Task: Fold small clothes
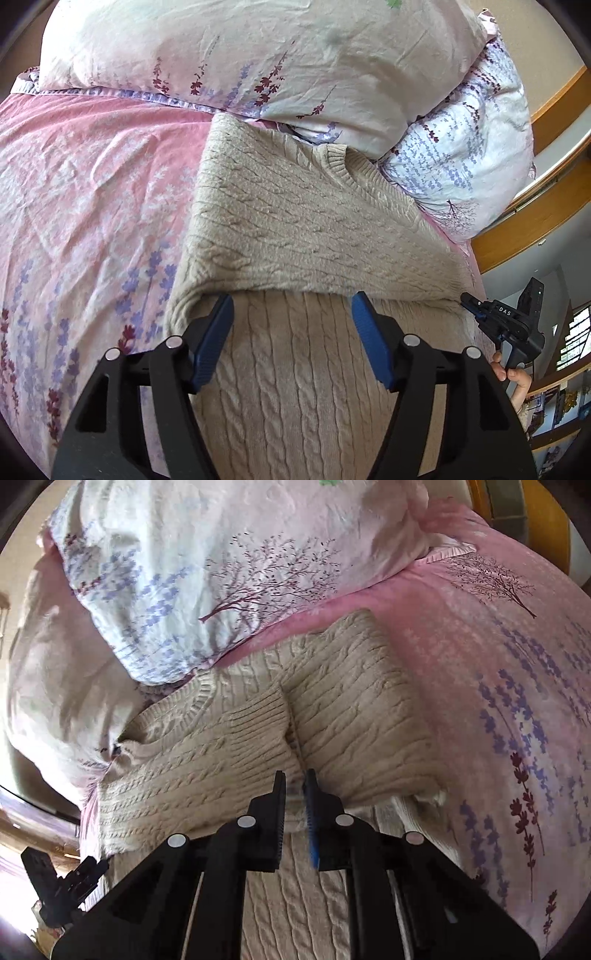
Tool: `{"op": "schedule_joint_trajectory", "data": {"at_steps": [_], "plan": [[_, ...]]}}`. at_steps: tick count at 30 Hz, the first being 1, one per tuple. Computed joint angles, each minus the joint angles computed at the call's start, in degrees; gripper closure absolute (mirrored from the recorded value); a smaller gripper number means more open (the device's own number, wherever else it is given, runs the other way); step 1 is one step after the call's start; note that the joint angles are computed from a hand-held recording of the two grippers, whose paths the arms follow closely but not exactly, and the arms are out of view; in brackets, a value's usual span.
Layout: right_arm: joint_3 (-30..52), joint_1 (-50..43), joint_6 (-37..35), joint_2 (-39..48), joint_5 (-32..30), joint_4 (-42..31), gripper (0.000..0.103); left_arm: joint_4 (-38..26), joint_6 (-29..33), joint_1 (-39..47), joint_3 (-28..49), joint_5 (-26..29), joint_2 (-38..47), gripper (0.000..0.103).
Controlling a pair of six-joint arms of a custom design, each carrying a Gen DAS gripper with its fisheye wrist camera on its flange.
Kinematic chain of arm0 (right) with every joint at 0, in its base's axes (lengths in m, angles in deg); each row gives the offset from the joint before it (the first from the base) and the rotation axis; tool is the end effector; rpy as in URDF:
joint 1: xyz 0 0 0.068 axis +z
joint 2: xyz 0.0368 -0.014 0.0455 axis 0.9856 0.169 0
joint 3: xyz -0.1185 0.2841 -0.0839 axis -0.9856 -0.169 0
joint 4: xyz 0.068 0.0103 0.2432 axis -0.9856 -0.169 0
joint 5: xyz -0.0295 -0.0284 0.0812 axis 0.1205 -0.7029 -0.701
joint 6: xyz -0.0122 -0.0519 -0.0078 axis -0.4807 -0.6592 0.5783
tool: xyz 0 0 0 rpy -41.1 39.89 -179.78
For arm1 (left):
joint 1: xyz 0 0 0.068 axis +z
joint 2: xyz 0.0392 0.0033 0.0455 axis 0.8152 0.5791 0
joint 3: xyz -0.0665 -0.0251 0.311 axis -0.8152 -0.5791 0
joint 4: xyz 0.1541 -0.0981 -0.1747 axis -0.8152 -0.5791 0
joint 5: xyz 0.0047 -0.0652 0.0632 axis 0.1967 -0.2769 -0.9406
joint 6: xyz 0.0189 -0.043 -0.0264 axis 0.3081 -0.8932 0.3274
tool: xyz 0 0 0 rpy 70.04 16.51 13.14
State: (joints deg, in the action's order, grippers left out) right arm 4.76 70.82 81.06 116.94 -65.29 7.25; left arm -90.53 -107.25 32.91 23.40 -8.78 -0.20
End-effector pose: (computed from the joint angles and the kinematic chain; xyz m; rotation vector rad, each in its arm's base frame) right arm 0.3573 -0.0417 0.2356 0.2958 2.5306 0.6845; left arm 0.2776 -0.1149 0.2520 -0.3441 2.4610 -0.6266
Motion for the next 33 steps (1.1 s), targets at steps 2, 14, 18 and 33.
{"op": "schedule_joint_trajectory", "data": {"at_steps": [2, 14, 18, 33], "plan": [[-3.9, -3.5, -5.0, -4.4, -5.1, -0.8, 0.043, -1.2, 1.0, -0.7, -3.1, -1.5, -5.0, 0.037], [-13.8, -26.3, -33.9, -11.2, -16.9, -20.6, 0.038, -6.9, -9.6, -11.0, -22.7, -5.7, -31.5, 0.034], [-14.8, -29.0, -40.5, -10.9, -19.9, -27.2, 0.056, -4.5, -16.6, -19.7, -25.3, -9.7, -34.7, 0.036], [-20.3, -38.9, -76.9, -6.5, -22.4, -55.8, 0.075, 8.2, -32.3, -40.5, -28.6, -14.4, -28.4, 0.072]]}}
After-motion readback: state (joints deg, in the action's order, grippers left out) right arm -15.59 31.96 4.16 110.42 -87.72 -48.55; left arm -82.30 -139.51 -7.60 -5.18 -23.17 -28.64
